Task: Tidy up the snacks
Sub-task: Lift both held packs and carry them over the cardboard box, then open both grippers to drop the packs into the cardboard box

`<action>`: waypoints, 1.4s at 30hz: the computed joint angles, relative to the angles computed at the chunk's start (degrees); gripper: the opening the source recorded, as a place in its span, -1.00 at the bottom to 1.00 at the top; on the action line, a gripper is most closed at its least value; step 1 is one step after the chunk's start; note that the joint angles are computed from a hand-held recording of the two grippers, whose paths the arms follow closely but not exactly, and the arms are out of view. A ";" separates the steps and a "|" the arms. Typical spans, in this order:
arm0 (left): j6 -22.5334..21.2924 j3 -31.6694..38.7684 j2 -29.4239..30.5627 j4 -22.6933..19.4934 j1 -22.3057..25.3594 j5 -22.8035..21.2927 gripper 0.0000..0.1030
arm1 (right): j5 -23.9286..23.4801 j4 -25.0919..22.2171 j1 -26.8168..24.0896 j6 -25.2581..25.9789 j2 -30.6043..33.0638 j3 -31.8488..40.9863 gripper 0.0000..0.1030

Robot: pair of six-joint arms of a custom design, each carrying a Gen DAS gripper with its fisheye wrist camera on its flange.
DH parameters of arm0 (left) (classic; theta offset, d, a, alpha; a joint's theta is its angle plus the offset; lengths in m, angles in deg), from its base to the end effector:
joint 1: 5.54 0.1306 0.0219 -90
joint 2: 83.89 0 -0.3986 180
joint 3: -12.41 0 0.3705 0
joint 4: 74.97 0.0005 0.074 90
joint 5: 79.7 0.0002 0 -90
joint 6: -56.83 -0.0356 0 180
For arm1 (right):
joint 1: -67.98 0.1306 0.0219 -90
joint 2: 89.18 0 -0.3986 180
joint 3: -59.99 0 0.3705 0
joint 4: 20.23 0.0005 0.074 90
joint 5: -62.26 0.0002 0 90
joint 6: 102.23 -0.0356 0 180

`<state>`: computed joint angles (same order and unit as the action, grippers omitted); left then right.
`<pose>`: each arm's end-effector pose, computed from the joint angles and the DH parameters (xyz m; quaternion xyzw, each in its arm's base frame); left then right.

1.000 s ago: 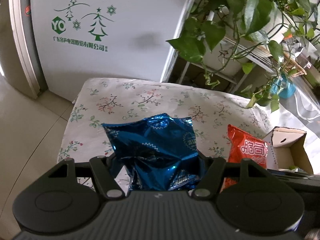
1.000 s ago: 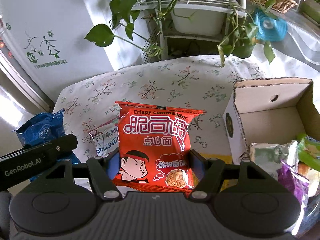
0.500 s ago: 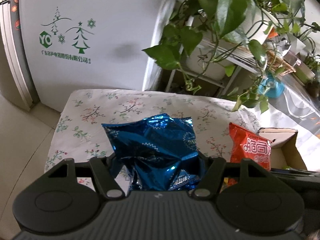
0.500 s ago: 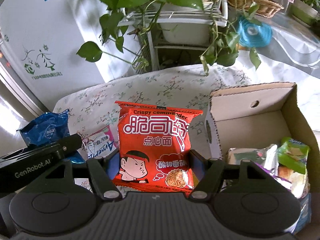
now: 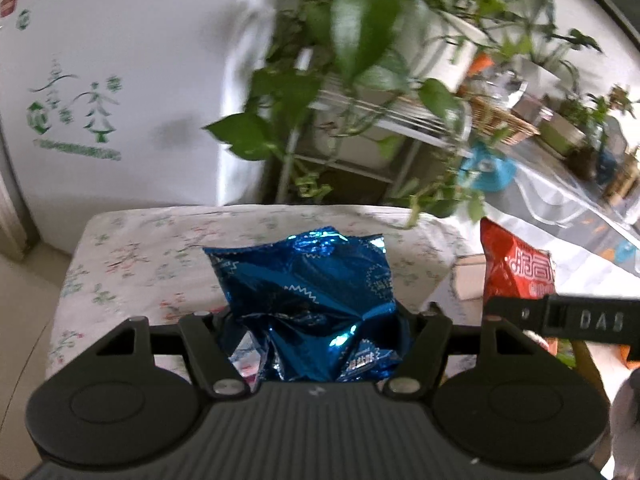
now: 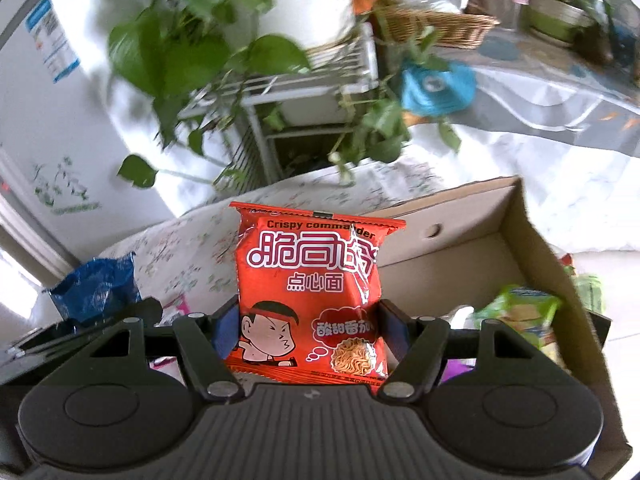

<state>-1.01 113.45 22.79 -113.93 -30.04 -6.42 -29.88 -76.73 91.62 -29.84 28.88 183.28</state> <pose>0.5335 -0.2324 0.4000 -0.1169 0.9069 -0.0631 0.3997 0.5922 0.2601 0.4305 -0.0558 0.9416 0.1333 0.3041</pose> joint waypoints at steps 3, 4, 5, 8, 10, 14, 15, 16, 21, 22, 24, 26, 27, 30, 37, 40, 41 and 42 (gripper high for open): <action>-0.95 1.17 1.01 0.81 -0.74 1.21 0.32 | 0.09 0.77 -1.22 -1.08 -0.92 -1.24 0.48; -1.31 1.46 1.26 1.05 -1.05 1.32 0.32 | 0.14 0.97 -1.65 -1.40 -1.20 -1.62 0.48; -1.84 1.87 1.59 1.36 -1.37 1.49 0.32 | 0.18 1.23 -2.05 -1.59 -1.55 -2.14 0.48; -2.76 2.68 2.19 2.12 -2.05 2.25 0.32 | 0.31 1.72 -3.23 -2.12 -2.33 -3.19 0.48; -3.41 3.25 2.64 2.68 -2.43 3.12 0.32 | 0.38 1.96 -4.01 -2.60 -2.82 -3.82 0.48; -2.89 5.20 4.17 2.84 -3.32 4.12 0.32 | 0.55 2.78 -5.52 -3.94 -3.84 -5.22 0.48; -2.27 5.81 4.66 2.89 -3.51 4.39 0.32 | 0.59 2.90 -5.94 -4.43 -4.07 -5.53 0.48; -1.72 6.45 5.20 2.92 -3.71 4.69 0.32 | 0.65 3.01 -6.37 -4.95 -4.36 -5.91 0.48; -0.89 11.16 8.76 1.36 -4.89 6.16 0.32 | 0.81 3.36 -8.11 -8.13 -5.10 -7.13 0.48; -0.70 12.34 9.56 0.92 -5.07 6.37 0.32 | 0.84 3.40 -8.44 -8.83 -5.20 -7.32 0.48; -0.31 14.75 11.20 -0.01 -5.36 6.47 0.32 | 0.88 3.36 -8.98 -9.83 -5.32 -7.54 0.48; 0.19 16.87 12.67 -0.98 -5.58 6.74 0.32 | 0.68 3.18 -9.46 -11.19 -5.24 -7.55 0.48; 0.58 18.09 13.51 -1.64 -5.65 7.00 0.32 | 0.34 3.03 -9.72 -11.84 -5.25 -7.54 0.48; 1.82 21.33 15.72 -3.49 -5.81 7.85 0.32 | -0.37 2.65 -10.32 -13.53 -5.23 -7.66 0.48; 1.34 29.00 20.51 -8.81 -6.13 8.20 0.44 | -0.59 1.00 -10.60 -15.89 -4.16 -6.45 0.49; -0.23 29.36 20.33 -9.48 -6.40 6.98 0.80 | -0.47 0.27 -10.63 -16.25 -3.65 -5.73 0.55; -0.54 29.31 20.11 -9.77 -6.44 6.50 0.86 | -0.43 0.44 -10.59 -16.41 -3.72 -5.80 0.58; -0.69 28.92 19.72 -9.76 -6.38 6.39 0.86 | -0.34 0.73 -10.57 -16.57 -3.87 -5.97 0.59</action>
